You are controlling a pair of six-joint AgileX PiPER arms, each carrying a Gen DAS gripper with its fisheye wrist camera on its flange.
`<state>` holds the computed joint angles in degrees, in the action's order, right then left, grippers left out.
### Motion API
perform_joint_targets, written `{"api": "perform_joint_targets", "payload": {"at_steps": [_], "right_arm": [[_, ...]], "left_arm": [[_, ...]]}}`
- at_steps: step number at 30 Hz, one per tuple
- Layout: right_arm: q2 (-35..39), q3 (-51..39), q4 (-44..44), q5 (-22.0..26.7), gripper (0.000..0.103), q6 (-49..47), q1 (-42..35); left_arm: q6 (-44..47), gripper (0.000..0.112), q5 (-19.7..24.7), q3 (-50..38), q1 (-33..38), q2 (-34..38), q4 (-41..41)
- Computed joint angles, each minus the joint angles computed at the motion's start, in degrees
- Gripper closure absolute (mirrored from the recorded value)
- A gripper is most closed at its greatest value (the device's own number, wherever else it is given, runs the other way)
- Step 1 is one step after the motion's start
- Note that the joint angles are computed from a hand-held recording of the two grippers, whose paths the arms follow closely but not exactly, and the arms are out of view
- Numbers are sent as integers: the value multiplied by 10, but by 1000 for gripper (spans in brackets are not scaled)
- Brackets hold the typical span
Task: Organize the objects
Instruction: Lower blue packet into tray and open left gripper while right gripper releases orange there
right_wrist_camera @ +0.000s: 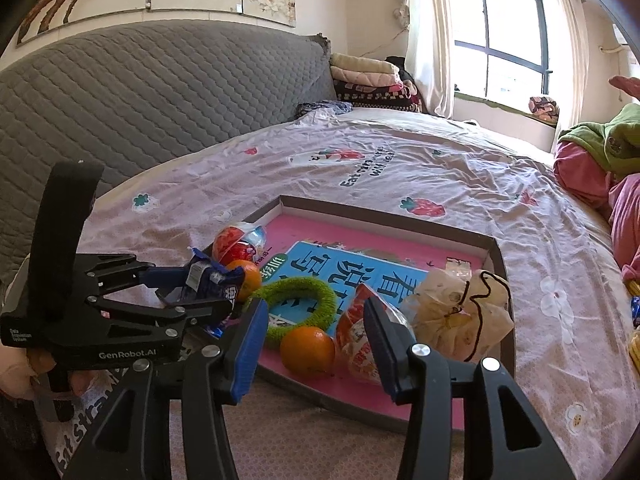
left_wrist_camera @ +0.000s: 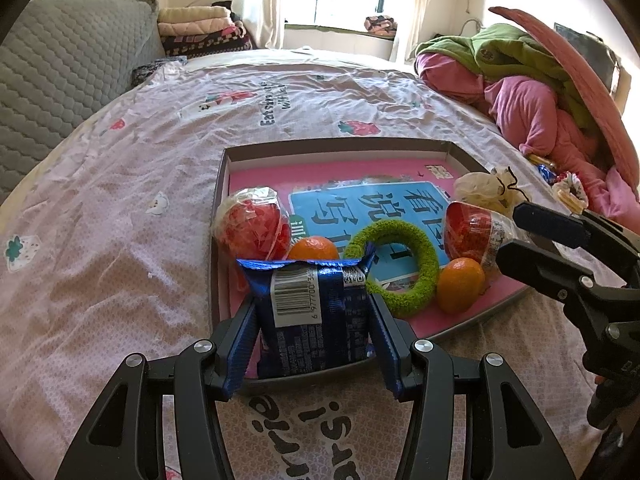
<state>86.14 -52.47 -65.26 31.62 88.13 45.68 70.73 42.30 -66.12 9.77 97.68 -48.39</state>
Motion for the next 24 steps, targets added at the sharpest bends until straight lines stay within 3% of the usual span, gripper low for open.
{"api": "perform_joint_targets", "payload": {"at_steps": [19, 24], "right_arm": [[-10, 4, -16, 30, 48, 29, 14], [-12, 7, -17, 37, 47, 42, 16]], "left_arm": [[1, 54, 11, 1, 14, -22, -12], [2, 48, 10, 6, 15, -36, -22]]}}
